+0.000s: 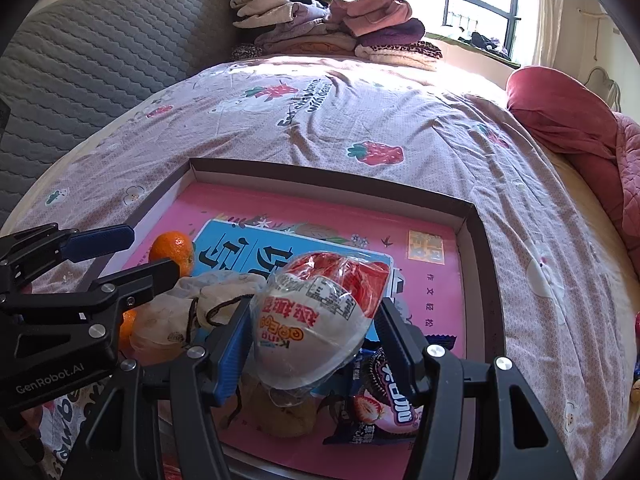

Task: Organize objects
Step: 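Open the left gripper releasing the orange while the right gripper releases the egg, then withdraw both open grippers back from the tray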

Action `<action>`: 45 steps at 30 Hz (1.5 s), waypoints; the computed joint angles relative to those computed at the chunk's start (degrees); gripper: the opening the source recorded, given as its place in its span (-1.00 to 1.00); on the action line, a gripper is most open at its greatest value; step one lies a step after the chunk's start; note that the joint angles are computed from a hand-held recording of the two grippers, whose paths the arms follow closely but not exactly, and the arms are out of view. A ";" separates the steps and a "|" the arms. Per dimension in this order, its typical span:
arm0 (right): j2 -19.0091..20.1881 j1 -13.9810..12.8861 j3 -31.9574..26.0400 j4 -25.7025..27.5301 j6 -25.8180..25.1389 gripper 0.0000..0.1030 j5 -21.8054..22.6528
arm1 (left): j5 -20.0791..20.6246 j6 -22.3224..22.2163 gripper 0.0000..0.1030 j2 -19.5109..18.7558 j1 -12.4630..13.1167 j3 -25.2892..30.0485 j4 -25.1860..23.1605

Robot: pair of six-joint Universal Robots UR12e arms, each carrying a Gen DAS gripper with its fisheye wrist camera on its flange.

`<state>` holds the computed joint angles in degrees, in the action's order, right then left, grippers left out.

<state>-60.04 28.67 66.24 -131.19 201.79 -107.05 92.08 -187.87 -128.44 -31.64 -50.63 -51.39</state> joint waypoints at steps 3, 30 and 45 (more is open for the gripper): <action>0.06 -0.02 -0.10 0.47 0.22 0.17 -0.01 | -0.04 -0.02 0.11 -0.02 0.01 0.03 0.05; -1.55 0.59 0.14 -2.87 -0.04 0.26 -2.50 | 0.63 -0.20 0.20 2.22 -0.53 -1.21 2.86; -3.94 1.83 1.60 -5.01 -0.56 0.26 -6.32 | 0.37 -0.71 0.32 5.61 -1.11 -4.84 7.03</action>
